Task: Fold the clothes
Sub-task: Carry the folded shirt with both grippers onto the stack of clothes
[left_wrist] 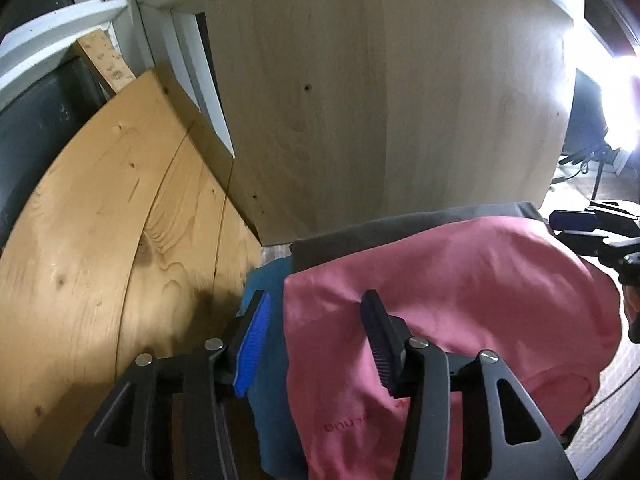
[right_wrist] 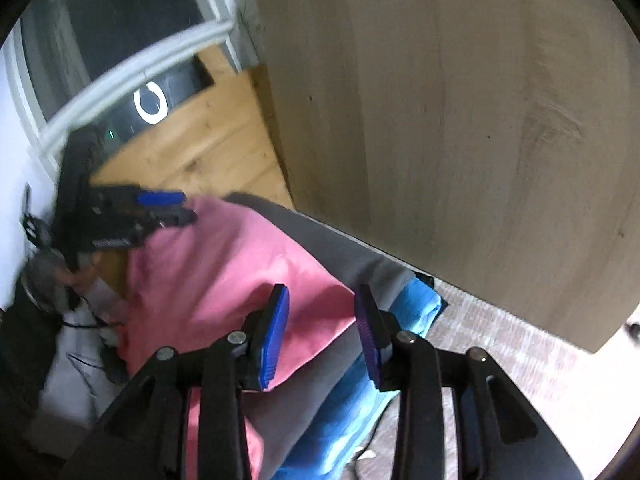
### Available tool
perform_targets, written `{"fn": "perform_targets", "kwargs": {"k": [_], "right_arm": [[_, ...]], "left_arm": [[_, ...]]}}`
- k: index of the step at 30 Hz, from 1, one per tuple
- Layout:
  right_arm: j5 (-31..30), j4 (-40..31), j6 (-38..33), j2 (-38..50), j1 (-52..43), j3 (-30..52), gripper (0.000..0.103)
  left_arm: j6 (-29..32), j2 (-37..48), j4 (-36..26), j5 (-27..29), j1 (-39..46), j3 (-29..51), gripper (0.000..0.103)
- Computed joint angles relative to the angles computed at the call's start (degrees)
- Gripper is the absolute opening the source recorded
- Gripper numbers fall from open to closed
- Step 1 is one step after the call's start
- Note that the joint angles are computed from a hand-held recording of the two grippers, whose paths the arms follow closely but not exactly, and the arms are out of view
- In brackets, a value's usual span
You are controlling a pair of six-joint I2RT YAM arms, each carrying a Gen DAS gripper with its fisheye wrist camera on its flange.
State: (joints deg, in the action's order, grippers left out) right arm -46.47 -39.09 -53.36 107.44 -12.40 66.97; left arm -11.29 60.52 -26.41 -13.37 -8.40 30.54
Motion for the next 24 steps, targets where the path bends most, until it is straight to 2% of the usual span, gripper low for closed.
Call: {"fn": "perform_targets", "kwargs": {"k": [7,8,9,10,12,13,14,17,21,24], "right_arm": [[-0.2,-1.7,-3.0,2.5,-0.5,1.9,0.033],[-0.6,-1.9,-3.5,2.7,-0.6,2.0,0.032],[-1.1,-2.2,-3.8,3.1,-0.6,2.3,0.025],[-1.4,-2.3,-4.0,3.2,-0.7,2.3,0.020],[-2.0,-1.6,-4.4,2.4,-1.2,1.3,0.016],[-2.5,-1.3,-5.1,1.7,-1.3,0.5,0.009],[-2.8,-1.0,-5.5,1.0,-1.2,-0.3,0.009],[-4.0,-0.4,-6.4,-0.7,-1.5,-1.6,0.007],[-7.4,0.0,-6.0,-3.5,-3.1,-1.3,0.007],[-8.7,1.8,-4.4,-5.2,-3.2,-0.3,0.007]], "left_arm": [[2.2,0.9,3.3,2.4,1.8,-1.2,0.052],[2.6,1.3,4.3,2.7,1.7,-1.4,0.047],[3.0,1.6,5.2,3.0,1.5,-1.7,0.035],[3.4,1.9,6.2,3.3,1.3,-1.9,0.030],[3.2,1.8,7.3,3.4,0.7,-2.4,0.012],[3.1,1.2,7.7,2.9,0.1,-2.9,0.008],[3.0,0.3,7.8,2.3,-0.5,-3.5,0.005],[2.6,-4.4,6.8,0.9,-1.6,-4.9,0.004],[2.9,-10.8,4.6,2.3,1.0,-4.1,0.003],[3.8,-12.3,4.2,0.3,0.1,-2.9,0.004]]}}
